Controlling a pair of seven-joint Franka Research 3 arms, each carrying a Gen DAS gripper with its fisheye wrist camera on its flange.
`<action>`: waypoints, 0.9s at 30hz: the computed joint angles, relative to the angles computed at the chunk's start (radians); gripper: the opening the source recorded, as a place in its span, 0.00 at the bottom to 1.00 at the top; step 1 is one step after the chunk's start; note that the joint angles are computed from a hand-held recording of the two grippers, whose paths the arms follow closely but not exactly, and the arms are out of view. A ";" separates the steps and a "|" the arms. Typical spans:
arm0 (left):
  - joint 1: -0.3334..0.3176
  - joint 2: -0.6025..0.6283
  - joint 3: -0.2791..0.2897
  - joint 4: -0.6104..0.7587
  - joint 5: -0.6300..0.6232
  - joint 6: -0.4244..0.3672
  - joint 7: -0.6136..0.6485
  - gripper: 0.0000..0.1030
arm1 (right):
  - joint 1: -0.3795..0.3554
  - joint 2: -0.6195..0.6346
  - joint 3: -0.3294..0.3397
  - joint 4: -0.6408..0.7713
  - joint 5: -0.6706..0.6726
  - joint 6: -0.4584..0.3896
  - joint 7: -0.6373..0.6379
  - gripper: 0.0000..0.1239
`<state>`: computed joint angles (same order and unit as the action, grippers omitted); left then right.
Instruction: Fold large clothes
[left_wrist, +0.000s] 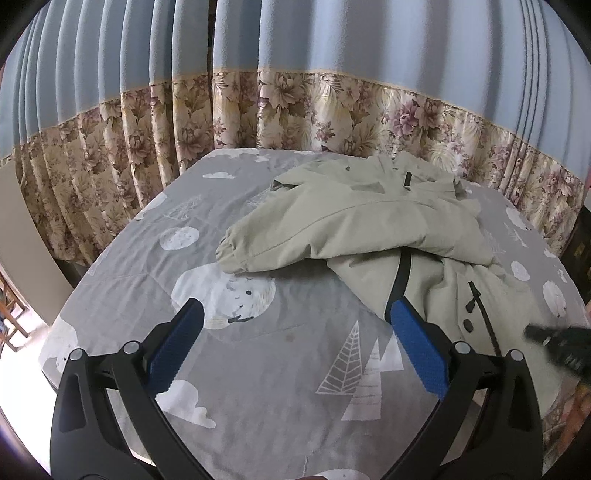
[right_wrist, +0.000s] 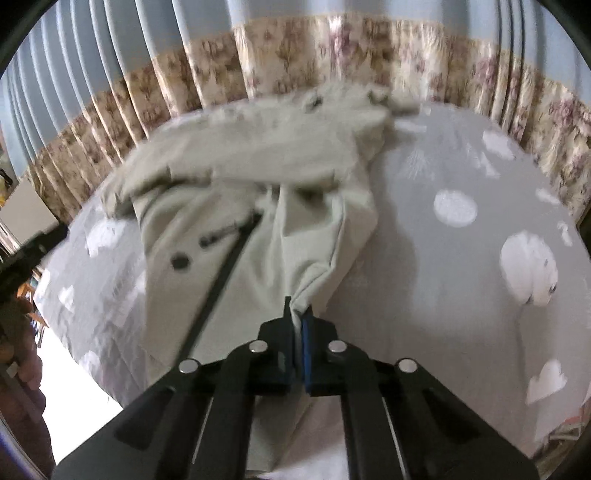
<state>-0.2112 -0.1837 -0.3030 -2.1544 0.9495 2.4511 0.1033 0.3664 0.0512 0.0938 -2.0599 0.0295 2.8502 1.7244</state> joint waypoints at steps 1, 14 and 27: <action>0.001 0.002 0.000 0.004 0.002 -0.004 -0.001 0.97 | -0.002 -0.012 -0.019 -0.007 -0.076 0.037 0.066 0.01; -0.015 0.107 0.021 0.121 0.013 -0.045 0.059 0.97 | -0.180 0.283 -0.184 0.485 -0.406 -0.135 0.277 0.02; -0.095 0.261 0.051 0.227 -0.064 0.033 0.200 0.97 | -0.204 0.084 -0.128 0.146 -0.138 0.121 0.045 0.59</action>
